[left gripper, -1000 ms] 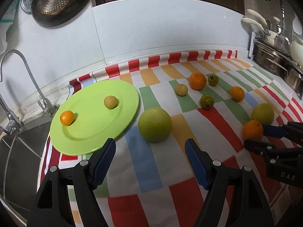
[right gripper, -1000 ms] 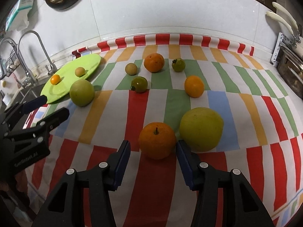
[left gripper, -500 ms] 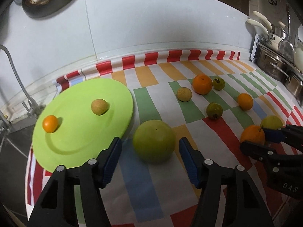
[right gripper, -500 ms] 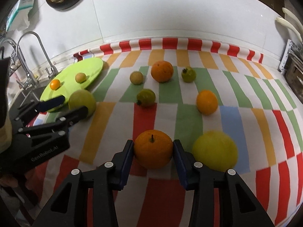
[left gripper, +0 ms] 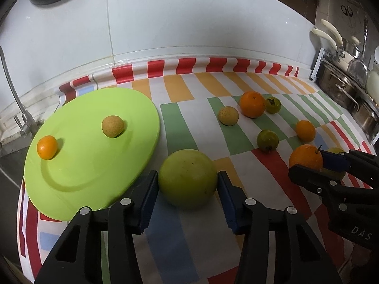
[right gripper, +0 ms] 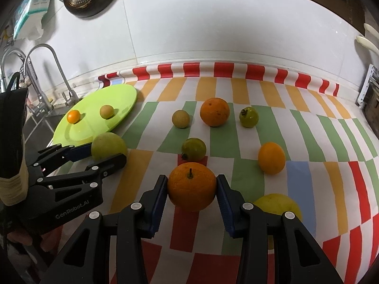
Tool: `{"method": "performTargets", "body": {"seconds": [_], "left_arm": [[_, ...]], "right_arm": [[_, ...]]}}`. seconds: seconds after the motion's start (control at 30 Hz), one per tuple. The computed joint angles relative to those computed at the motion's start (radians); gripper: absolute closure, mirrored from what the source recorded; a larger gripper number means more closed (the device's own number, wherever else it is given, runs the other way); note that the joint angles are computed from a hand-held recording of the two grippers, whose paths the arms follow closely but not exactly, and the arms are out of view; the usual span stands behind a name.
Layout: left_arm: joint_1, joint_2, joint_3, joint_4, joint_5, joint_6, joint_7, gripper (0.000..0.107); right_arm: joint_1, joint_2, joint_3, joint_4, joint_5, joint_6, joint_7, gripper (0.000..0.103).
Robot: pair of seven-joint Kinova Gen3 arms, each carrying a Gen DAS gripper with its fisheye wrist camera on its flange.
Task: Organize fruits
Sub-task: 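Grasp the large green fruit with the left tool while the right tool grasps the stemmed orange, then carry both fruits onto the green plate and open both tools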
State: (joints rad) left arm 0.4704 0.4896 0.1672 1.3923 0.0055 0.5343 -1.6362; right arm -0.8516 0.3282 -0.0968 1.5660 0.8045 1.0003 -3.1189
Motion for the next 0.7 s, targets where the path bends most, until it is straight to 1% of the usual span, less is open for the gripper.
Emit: {"method": "performTargets", "body": {"seconds": [0.23, 0.47, 0.7], "left_arm": [[0.001, -0.034, -0.005, 0.026, -0.002, -0.01, 0.011, 0.059], [-0.007, -0.087, -0.011, 0.068, -0.003, -0.032, 0.04, 0.059], [-0.001, -0.13, -0.05, 0.095, -0.055, -0.068, 0.109, 0.059]], "right_arm": [[-0.006, -0.009, -0.003, 0.001, 0.009, 0.001, -0.003, 0.061], [-0.025, -0.016, -0.012, -0.02, 0.051, 0.021, 0.003, 0.061], [-0.029, -0.003, -0.006, -0.076, 0.097, 0.007, 0.045, 0.061]]}}
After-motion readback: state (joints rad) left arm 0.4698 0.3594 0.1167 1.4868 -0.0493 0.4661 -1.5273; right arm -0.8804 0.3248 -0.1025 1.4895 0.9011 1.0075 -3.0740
